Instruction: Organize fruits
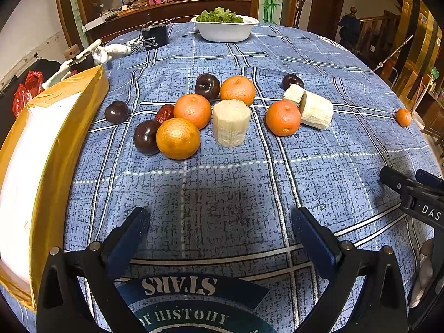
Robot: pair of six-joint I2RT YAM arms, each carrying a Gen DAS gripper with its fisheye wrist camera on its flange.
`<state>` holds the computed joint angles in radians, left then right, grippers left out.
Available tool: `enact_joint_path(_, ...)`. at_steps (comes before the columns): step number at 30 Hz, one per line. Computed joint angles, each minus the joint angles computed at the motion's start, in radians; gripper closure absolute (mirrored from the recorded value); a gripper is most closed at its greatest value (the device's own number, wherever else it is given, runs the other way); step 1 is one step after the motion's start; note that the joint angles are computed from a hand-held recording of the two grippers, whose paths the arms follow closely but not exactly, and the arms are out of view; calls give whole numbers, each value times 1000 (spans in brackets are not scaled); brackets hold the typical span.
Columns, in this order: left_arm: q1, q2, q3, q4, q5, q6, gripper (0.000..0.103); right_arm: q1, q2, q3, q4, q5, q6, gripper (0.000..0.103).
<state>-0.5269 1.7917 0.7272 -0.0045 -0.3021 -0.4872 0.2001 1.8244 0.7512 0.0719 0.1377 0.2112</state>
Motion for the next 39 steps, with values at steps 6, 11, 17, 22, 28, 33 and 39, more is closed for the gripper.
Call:
enact_joint_path(6, 0, -78, -72, 51, 69, 42, 17, -13, -24, -33, 30, -26, -1, 0)
enact_joint_path(11, 28, -331, -239, 102, 175, 68, 31, 31, -131, -165, 207, 70, -8, 7)
enact_joint_path(17, 249, -728, -305, -183, 363, 198, 31, 94, -316, -247, 257, 64, -22, 7)
enact_joint_path(22, 535, -851, -226, -292, 486, 340, 30, 88, -351, -117, 70, -113, -6, 8)
enact_joint_path(28, 575, -582, -166, -183, 567, 363, 61, 105, -123, 57, 24, -262, 21, 33)
enact_joint_path(33, 461, -392, -138, -91, 524, 360, 70, 61, 41, 133, 90, -351, 106, 34)
enact_joint_path(39, 338, -195, -36, -26, 441, 390, 70, 50, 111, 191, 100, -387, 134, 34)
